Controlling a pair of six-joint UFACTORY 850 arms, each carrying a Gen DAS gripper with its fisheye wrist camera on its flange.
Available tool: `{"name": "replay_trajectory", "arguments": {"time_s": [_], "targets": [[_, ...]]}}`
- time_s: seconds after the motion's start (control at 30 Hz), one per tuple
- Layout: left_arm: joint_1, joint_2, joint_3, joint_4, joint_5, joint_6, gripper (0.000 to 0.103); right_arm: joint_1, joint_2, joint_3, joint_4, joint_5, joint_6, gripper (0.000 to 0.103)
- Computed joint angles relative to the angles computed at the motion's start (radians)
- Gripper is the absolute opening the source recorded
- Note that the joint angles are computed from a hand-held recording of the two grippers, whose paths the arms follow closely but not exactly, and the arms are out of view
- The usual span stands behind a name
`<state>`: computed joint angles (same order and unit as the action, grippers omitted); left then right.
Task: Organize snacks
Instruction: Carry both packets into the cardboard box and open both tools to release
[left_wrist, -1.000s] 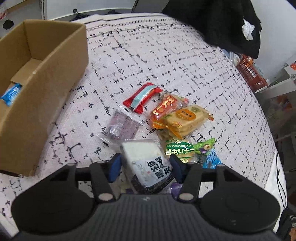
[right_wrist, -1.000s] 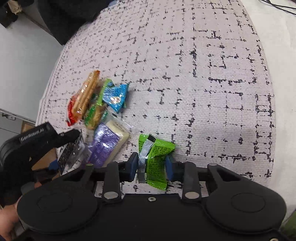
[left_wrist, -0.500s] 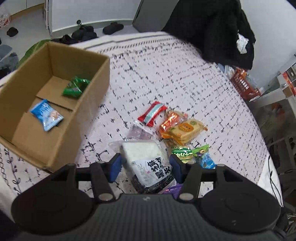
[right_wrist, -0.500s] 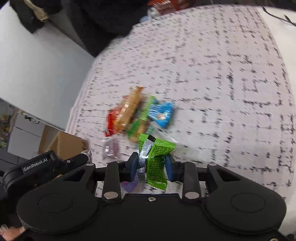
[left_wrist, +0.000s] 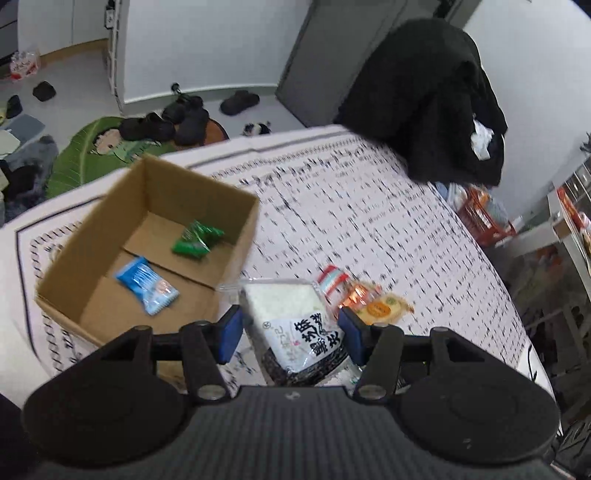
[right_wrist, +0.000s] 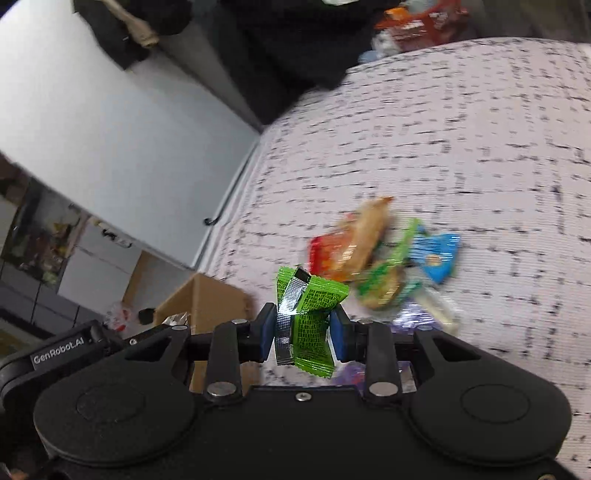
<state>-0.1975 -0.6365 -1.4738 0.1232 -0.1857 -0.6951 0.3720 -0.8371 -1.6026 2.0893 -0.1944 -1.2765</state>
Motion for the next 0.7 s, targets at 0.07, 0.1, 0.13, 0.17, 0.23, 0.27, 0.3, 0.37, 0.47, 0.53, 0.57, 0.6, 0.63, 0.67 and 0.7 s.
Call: {"name": "replay_trajectory", "arguments": {"time_s": [0.07,0.1,0.13,0.17,0.23,0.27,0.3,0.37,0.47,0.53,0.57,0.6,0.63,0.67,0.7], "targets": [[0.012,0.012,0.010,0.060,0.001,-0.060,0.055,0.009,-0.005,-0.017,-0.035,-0.015,0.015,0.031],[0.019,0.018,0.016,0.096,0.003,-0.097,0.055,0.012,-0.007,-0.025,-0.076,-0.022,0.048,0.031],[0.024,0.023,0.021,0.134,0.002,-0.137,0.055,0.015,-0.012,-0.038,-0.115,-0.032,0.075,0.031],[0.030,0.027,0.027,0.163,0.000,-0.172,0.055,0.020,-0.014,-0.046,-0.125,-0.041,0.072,0.031],[0.043,0.033,0.035,0.182,-0.004,-0.202,0.055,0.028,-0.027,-0.074,-0.179,-0.053,0.112,0.031],[0.049,0.035,0.038,0.197,-0.004,-0.222,0.055,0.031,-0.034,-0.089,-0.205,-0.064,0.132,0.031],[0.055,0.037,0.041,0.217,-0.004,-0.244,0.055,0.034,-0.042,-0.102,-0.216,-0.074,0.130,0.031],[0.067,0.040,0.045,0.232,-0.011,-0.267,0.055,0.043,-0.069,-0.148,-0.315,-0.077,0.206,0.031],[0.088,0.042,0.045,0.224,-0.022,-0.264,0.055,0.053,-0.110,-0.217,-0.419,-0.103,0.290,0.031],[0.101,0.047,0.048,0.241,-0.027,-0.276,0.055,0.056,-0.147,-0.278,-0.489,-0.120,0.358,0.031],[0.106,0.049,0.048,0.236,-0.031,-0.271,0.055,0.058,-0.164,-0.306,-0.510,-0.132,0.382,0.031],[0.114,0.051,0.049,0.223,-0.034,-0.259,0.055,0.059,-0.177,-0.329,-0.515,-0.146,0.387,0.031],[0.121,0.053,0.049,0.220,-0.037,-0.255,0.055,0.062,-0.192,-0.354,-0.520,-0.156,0.388,0.031],[0.126,0.052,0.047,0.226,-0.039,-0.259,0.056,0.066,-0.200,-0.369,-0.524,-0.161,0.387,0.031],[0.131,0.052,0.047,0.239,-0.040,-0.270,0.055,0.071,-0.214,-0.396,-0.554,-0.166,0.409,0.031]]}}
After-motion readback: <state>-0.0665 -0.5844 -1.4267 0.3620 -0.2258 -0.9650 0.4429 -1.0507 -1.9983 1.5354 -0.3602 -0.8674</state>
